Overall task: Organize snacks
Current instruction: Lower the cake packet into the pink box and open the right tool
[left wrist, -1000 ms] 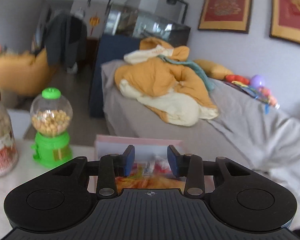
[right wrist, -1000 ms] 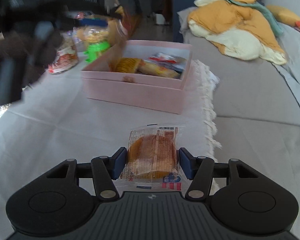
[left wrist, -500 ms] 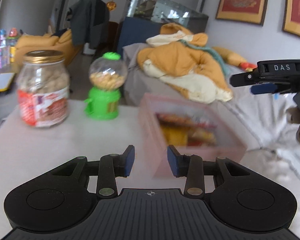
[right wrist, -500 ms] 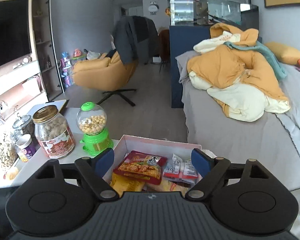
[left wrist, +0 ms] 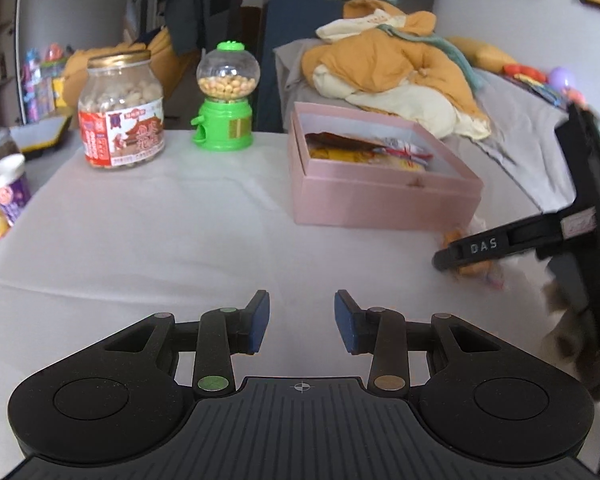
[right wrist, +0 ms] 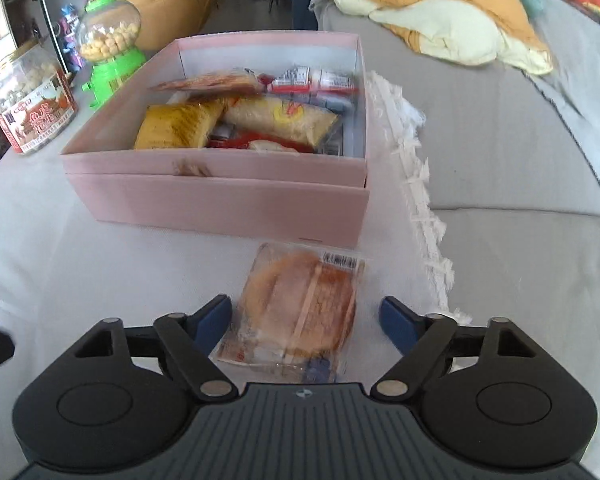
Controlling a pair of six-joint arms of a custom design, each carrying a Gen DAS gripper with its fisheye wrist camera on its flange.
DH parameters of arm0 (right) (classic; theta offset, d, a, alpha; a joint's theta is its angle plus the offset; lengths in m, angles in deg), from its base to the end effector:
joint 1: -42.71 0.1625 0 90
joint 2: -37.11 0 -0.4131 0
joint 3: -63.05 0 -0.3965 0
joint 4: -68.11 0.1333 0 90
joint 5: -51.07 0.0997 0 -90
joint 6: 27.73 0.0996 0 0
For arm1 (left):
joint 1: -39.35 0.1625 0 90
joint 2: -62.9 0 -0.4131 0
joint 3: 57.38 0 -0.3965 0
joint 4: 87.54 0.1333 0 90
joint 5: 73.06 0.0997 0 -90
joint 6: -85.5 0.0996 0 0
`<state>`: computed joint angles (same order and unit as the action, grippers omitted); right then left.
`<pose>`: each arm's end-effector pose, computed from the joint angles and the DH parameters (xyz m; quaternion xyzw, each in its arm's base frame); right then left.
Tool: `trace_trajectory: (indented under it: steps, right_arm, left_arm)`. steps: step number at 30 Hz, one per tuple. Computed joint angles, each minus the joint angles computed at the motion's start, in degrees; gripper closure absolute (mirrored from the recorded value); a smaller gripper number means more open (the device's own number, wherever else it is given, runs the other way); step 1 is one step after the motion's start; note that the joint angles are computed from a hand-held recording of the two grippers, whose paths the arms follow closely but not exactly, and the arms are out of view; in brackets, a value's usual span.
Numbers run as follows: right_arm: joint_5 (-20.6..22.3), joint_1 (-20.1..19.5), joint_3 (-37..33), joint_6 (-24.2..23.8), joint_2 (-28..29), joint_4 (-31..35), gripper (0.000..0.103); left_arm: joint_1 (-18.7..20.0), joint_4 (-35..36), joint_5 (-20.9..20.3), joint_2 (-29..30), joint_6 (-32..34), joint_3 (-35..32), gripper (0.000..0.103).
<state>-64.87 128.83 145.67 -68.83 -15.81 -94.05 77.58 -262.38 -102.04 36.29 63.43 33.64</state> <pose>0.0403 -0.7319 0.2968 0.2129 -0.8868 0.2460 0.3283 -0.3749 -0.5759 -0.0205 0.1303 0.8426 -0.4223 0.3077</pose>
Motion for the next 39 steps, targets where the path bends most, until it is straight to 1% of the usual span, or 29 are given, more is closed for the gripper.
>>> trace_trajectory:
  steps: [1,2,4,5,7,9,11,13,14,15,16,17,19,21,23,25,27,29,30,31,33,34,37,38,39]
  right_arm:
    - [0.99,0.01,1.14,-1.82,-0.78,-0.16,0.043]
    - [1.10,0.28,2.16,-3.84,-1.44,-0.36,0.046]
    - [1.93,0.47,4.48,-6.33,-3.51,0.26,0.046]
    - [2.44,0.66,5.59,-6.85,-4.67,1.05,0.047]
    - [4.42,1.35,6.69,-6.46,-7.08,4.22,0.047]
    - [7.95,2.20,7.01,-5.93,-9.35,5.48,0.047]
    - [11.79,3.97,5.99,-6.14,-10.17,3.03,0.047]
    - [13.92,5.92,2.78,-5.96,-8.72,0.06,0.047]
    - [14.56,6.94,-0.29,-5.03,-7.18,-0.09,0.045]
    - [14.98,7.58,-3.26,-4.15,-5.67,0.74,0.040]
    - [14.66,8.34,-7.74,-3.17,-3.30,2.80,0.017]
    - [13.91,8.88,-11.25,-2.28,-1.26,3.91,0.002]
    - [11.89,9.35,-16.50,-0.64,2.72,2.81,0.001]
    - [9.87,9.05,-18.64,-0.66,4.44,4.24,0.001]
    - [10.42,7.59,-15.18,-0.38,3.04,3.53,0.001]
    - [11.30,5.77,-9.20,-1.04,0.03,2.00,0.001]
    - [12.74,3.90,-2.55,-1.66,-3.02,-0.29,0.001]
    - [13.73,2.10,3.62,-1.92,-5.42,-2.56,0.001]
    - [13.97,1.17,7.16,-2.14,-6.71,-4.56,0.001]
    - [13.86,0.39,10.18,-2.71,-7.37,-6.98,0.001]
    - [12.87,-0.81,15.02,-4.17,-7.99,-12.00,0.001]
    - [12.23,-1.32,16.71,-4.72,-7.98,-13.89,0.001]
    - [10.92,-2.40,18.76,-5.33,-7.45,-15.62,0.000]
    - [10.84,-2.40,19.69,-6.68,-7.22,-18.41,0.000]
    - [10.19,-2.16,19.79,-6.86,-7.15,-18.80,0.000]
  left_arm:
    - [-0.20,1.07,0.44,-0.17,-0.64,0.32,0.062]
    - [-0.23,1.83,0.41,-0.33,-1.38,0.61,0.062]
    - [-0.03,2.61,-0.06,-0.70,-2.79,0.88,0.062]
    - [0.07,2.41,-0.32,-0.71,-3.08,0.89,0.062]
    - [0.04,1.52,-0.54,-0.76,-2.91,0.99,0.062]
    - [-0.04,1.16,-0.47,-0.58,-2.20,0.54,0.062]
    - [-0.18,1.25,-0.36,-0.36,-1.59,0.03,0.062]
    - [-0.21,1.76,-0.17,-0.39,-1.83,-0.19,0.062]
    - [-0.23,2.25,0.15,-0.39,-2.26,-0.30,0.062]
    - [-0.18,2.60,0.50,-0.43,-2.61,-0.37,0.062]
    - [-0.11,3.16,0.90,-0.48,-3.20,-0.43,0.062]
    - [-0.05,3.50,1.17,-0.56,-3.74,-0.37,0.063]
    - [0.17,2.92,1.49,-0.69,-3.91,-0.01,0.063]
    - [0.31,0.80,2.24,-0.56,-3.06,0.71,0.062]
    - [0.58,-1.14,3.42,-0.25,-1.97,1.20,0.062]
    - [0.63,-3.43,3.41,0.03,-0.89,1.80,0.062]
    - [0.43,-7.96,3.20,1.11,2.56,1.93,0.062]
    - [0.07,-12.25,4.14,3.08,6.91,1.20,0.062]
    - [-0.08,-12.95,4.65,3.88,7.89,0.85,0.062]
    - [-0.20,-11.75,4.88,4.24,7.10,0.78,0.062]
    - [0.00,-7.22,4.01,4.07,3.52,1.06,0.062]
    - [-0.14,-6.23,4.79,4.50,3.44,0.70,0.061]
    - [-0.24,-4.05,5.85,4.91,3.13,-0.42,0.060]
    - [-0.14,-4.10,5.88,4.99,3.11,-0.57,0.060]
    - [-0.04,-4.08,6.03,5.12,3.05,-0.86,0.059]
